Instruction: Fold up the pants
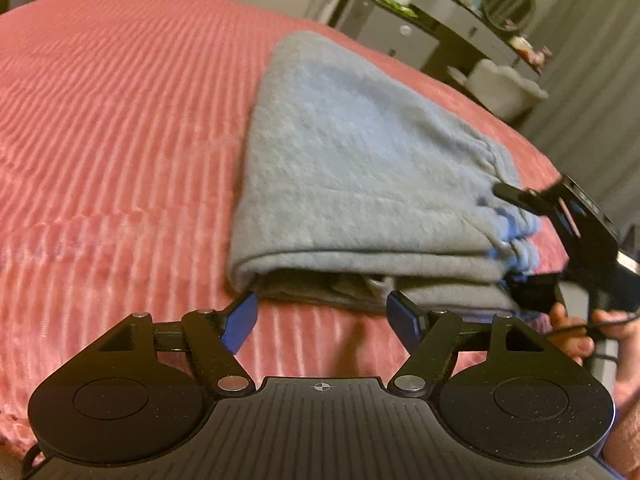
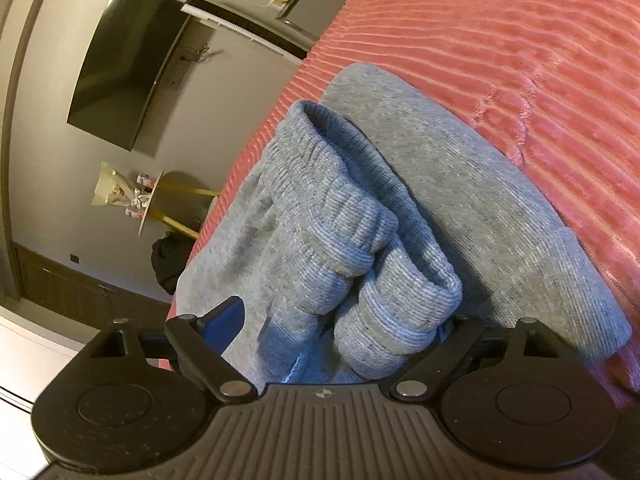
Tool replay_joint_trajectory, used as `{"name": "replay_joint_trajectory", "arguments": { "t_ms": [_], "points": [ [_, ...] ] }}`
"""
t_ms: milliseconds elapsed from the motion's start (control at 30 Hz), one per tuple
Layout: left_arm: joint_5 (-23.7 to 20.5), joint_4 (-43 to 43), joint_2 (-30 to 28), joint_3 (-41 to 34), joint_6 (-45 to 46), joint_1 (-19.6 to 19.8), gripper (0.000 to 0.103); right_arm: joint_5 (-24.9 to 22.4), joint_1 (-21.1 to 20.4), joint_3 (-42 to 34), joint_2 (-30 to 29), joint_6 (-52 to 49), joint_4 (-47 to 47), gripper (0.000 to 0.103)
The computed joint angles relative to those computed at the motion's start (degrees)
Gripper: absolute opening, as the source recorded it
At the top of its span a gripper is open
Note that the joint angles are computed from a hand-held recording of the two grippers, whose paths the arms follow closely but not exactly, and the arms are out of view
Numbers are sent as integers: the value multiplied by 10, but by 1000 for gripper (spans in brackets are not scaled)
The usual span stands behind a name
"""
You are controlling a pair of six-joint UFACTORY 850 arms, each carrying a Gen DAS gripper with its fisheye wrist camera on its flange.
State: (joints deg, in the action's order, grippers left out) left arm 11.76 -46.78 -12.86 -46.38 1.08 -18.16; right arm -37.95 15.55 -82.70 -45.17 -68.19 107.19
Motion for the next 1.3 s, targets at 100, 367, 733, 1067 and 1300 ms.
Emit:
{"name": "replay_joint_trajectory", "arguments": {
  "t_ms": [100,367,733,1067,1300],
  "points": [
    [23,-63,-6,-5,68,-7,77,4,2,-1,1,-15,-1,91],
    [29,-79,-26,-16,76,0,76,13,6,-6,-1,-45,3,94],
    [29,-83,-30,-16,83,1,76,19,-3,-10,-5,9,1,55],
    [39,-17,-20,1,-7,5,72,33,5,-17,28,61,-42,36],
    [53,-5,-9,13,-21,2,62,-37,1,8,70,-37,50,35]
  ]
}}
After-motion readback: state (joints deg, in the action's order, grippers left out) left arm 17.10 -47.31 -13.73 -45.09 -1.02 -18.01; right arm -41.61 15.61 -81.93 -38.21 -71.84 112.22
